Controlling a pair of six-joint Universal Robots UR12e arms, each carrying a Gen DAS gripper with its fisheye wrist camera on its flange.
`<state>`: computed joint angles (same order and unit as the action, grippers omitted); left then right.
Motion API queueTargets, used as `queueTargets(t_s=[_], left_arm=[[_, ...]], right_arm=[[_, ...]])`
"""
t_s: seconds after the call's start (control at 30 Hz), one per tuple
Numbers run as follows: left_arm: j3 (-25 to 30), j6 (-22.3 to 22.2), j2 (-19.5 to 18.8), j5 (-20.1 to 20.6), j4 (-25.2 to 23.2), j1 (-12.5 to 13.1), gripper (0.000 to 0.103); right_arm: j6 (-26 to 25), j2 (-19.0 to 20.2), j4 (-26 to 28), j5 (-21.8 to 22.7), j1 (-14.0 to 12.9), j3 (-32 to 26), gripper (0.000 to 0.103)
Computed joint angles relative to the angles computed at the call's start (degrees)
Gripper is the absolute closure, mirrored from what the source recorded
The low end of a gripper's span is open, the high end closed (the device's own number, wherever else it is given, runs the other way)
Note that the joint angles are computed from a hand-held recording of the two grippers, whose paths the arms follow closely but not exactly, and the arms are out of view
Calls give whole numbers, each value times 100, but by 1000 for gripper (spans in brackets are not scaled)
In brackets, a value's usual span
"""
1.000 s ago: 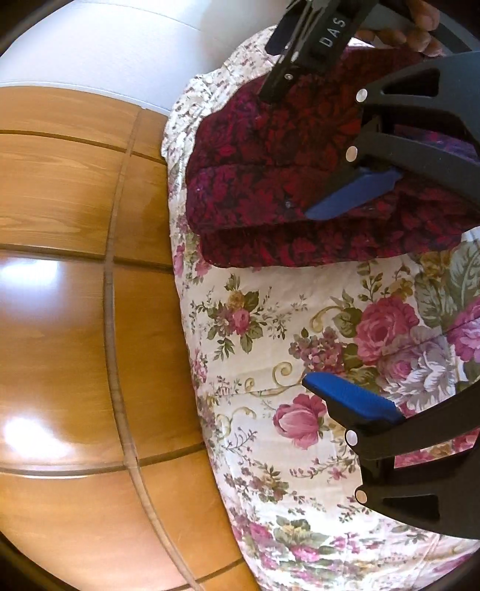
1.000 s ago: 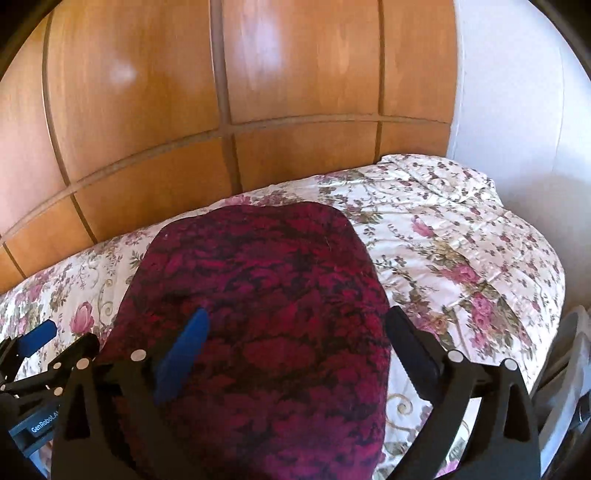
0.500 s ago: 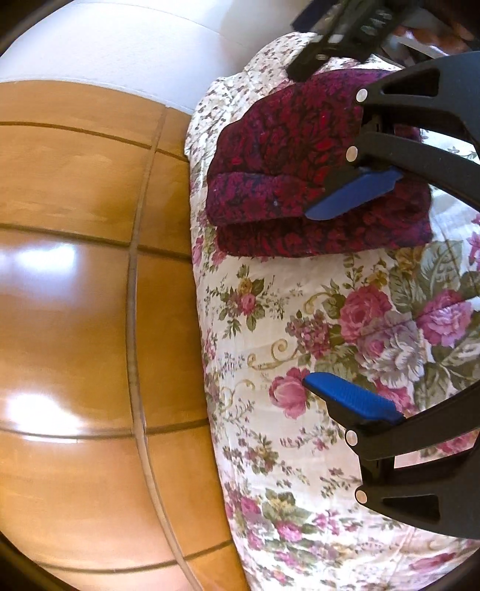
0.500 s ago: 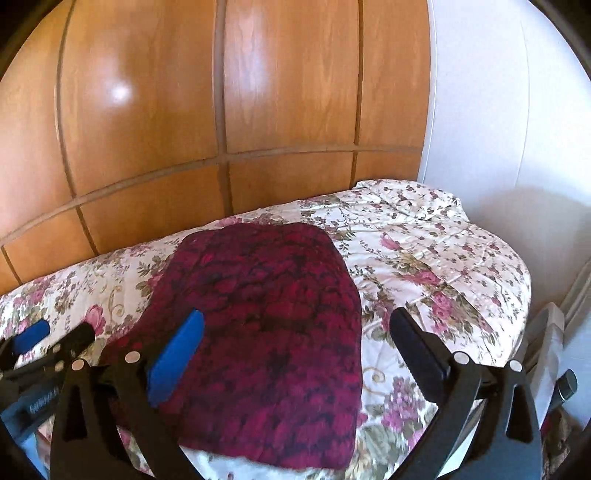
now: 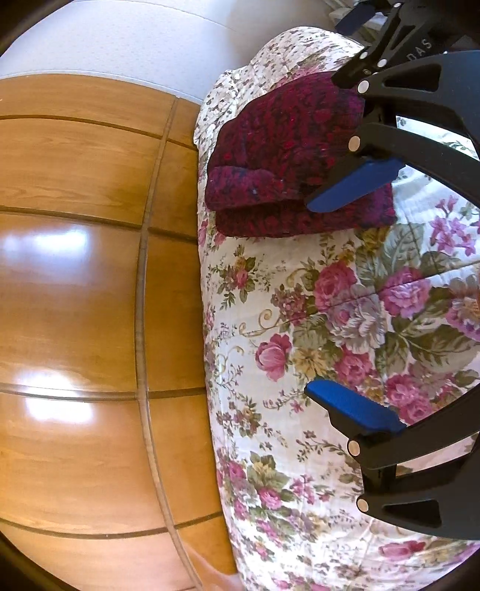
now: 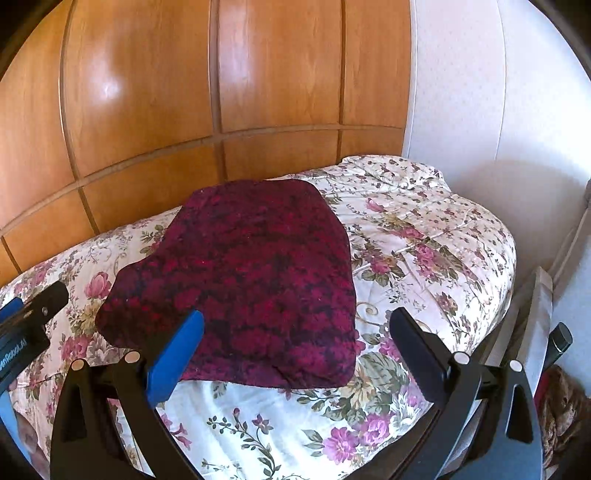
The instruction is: Fold small clothes
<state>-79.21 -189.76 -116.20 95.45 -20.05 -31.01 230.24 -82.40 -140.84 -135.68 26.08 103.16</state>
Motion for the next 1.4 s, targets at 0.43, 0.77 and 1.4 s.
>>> queueTargets(t_s=[0.43, 0.77, 1.4], left_arm=[[-177, 2, 103, 69, 146, 9, 10], [-207, 103, 138, 82, 265, -8, 10], [-241, 169, 182, 97, 336, -16, 10]], right_arm=[[-201, 70, -187, -93, 98, -76, 3], [-203, 52, -241, -44, 83, -50, 3], [-127, 36, -214, -42, 98, -47, 2]])
